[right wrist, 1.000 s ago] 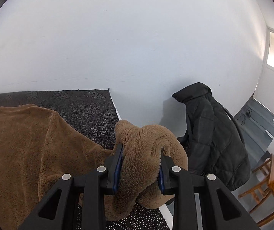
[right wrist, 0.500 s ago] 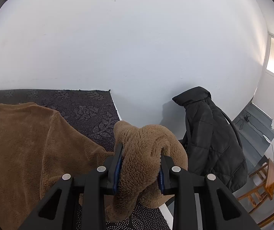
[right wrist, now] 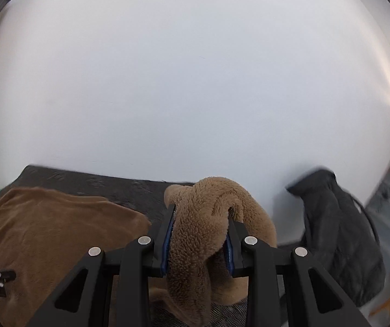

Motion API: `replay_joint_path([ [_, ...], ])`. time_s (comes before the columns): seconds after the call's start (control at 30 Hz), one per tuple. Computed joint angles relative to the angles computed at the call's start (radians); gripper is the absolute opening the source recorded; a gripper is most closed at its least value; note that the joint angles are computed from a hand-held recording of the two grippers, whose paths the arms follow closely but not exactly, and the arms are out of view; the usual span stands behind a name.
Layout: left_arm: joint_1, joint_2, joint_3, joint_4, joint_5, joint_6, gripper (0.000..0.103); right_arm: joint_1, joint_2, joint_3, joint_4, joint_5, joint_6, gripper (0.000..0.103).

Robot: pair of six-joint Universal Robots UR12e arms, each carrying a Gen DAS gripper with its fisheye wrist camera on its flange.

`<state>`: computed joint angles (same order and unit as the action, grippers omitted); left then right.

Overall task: Fold towel
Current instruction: 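Lift the blanket edge with the right gripper and fold it over the blanket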

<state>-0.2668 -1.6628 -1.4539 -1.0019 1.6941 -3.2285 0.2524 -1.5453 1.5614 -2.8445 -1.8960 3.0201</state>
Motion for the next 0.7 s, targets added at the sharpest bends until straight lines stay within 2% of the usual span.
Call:
replay_joint_path([
  [0.07, 0.007, 0.004, -0.002, 0.002, -0.007, -0.01, 0.103, 0.032, 0.013, -0.004, -0.008, 0.056, -0.137, 0.034],
  [0.13, 0.012, 0.007, -0.005, 0.003, -0.004, -0.019, 0.103, 0.066, 0.023, -0.006, 0.026, 0.123, -0.29, 0.071],
  [0.17, 0.015, 0.009, -0.007, 0.003, -0.002, -0.023, 0.103, 0.083, 0.03, -0.011, 0.051, 0.154, -0.366, 0.094],
  [0.2, 0.019, 0.011, -0.009, 0.002, 0.0, -0.027, 0.103, 0.098, 0.029, 0.001, 0.049, 0.174, -0.423, 0.099],
  [0.23, 0.024, 0.013, -0.011, 0.002, 0.001, -0.032, 0.103, 0.113, 0.029, 0.013, 0.047, 0.192, -0.478, 0.099],
  [0.33, 0.04, 0.02, -0.019, -0.006, -0.009, -0.052, 0.103, 0.133, 0.019, 0.022, 0.154, 0.228, -0.559, 0.099],
  [0.47, 0.058, 0.024, -0.022, -0.016, -0.05, -0.076, 0.103, 0.116, -0.005, 0.023, 0.307, 0.302, -0.568, 0.099],
  [0.53, 0.061, 0.026, -0.025, -0.013, -0.061, -0.077, 0.103, 0.099, -0.018, 0.022, 0.36, 0.332, -0.515, 0.099],
  [0.63, 0.059, 0.026, -0.024, -0.016, -0.072, -0.071, 0.103, 0.041, -0.04, 0.011, 0.422, 0.436, -0.35, 0.099],
  [0.7, 0.06, 0.025, -0.02, -0.026, -0.089, -0.067, 0.103, -0.016, -0.052, 0.01, 0.424, 0.524, -0.176, 0.099],
])
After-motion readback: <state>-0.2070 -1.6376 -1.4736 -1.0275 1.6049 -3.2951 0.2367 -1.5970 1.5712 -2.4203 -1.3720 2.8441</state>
